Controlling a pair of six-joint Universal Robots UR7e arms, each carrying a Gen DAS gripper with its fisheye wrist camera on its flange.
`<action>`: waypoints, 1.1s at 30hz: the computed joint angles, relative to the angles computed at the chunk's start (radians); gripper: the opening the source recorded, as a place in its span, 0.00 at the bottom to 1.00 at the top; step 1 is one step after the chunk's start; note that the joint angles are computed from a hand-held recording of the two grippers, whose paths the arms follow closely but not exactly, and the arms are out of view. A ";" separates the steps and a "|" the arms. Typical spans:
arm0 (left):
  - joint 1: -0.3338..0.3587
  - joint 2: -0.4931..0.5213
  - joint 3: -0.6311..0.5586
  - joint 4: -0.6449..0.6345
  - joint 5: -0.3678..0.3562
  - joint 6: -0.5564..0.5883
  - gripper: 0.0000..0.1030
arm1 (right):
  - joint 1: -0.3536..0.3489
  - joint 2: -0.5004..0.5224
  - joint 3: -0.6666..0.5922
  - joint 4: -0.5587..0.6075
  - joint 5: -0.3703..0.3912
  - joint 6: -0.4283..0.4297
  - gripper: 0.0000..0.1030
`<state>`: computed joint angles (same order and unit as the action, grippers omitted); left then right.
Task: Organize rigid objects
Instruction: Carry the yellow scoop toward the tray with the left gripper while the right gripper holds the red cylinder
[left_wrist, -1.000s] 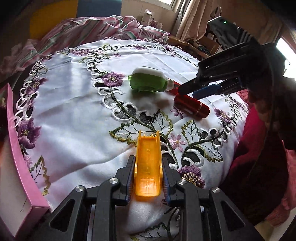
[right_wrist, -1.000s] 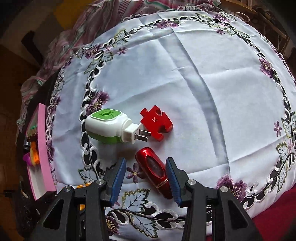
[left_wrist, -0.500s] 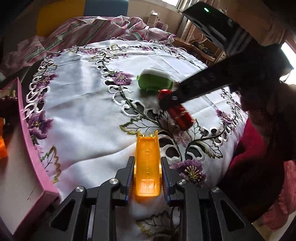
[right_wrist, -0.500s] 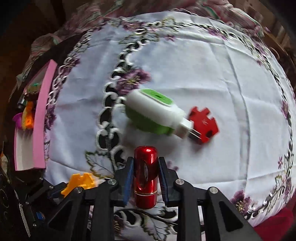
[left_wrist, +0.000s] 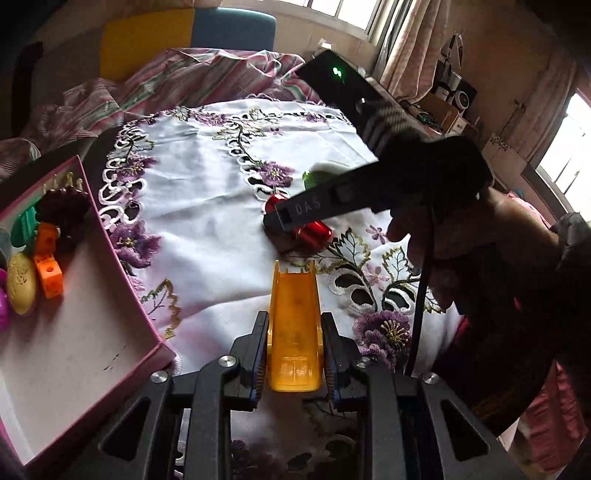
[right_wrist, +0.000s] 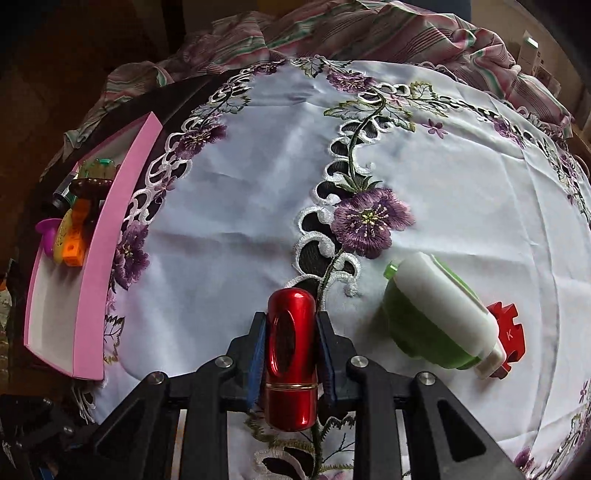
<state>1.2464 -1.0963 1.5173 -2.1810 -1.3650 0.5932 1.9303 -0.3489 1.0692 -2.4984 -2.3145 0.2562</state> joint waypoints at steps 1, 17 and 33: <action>0.000 -0.003 -0.002 -0.003 -0.002 -0.001 0.26 | 0.000 -0.001 0.002 -0.001 -0.001 0.002 0.25; 0.001 -0.014 -0.035 -0.013 -0.039 -0.051 0.25 | 0.019 0.049 -0.071 0.037 -0.058 -0.031 0.25; -0.013 -0.034 -0.029 -0.149 0.097 -0.103 0.26 | 0.040 0.103 -0.129 0.049 -0.160 -0.131 0.25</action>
<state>1.2339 -1.1307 1.4880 -2.3298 -1.2684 0.4907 1.9704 -0.2460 0.9402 -2.4496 -2.4749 0.1252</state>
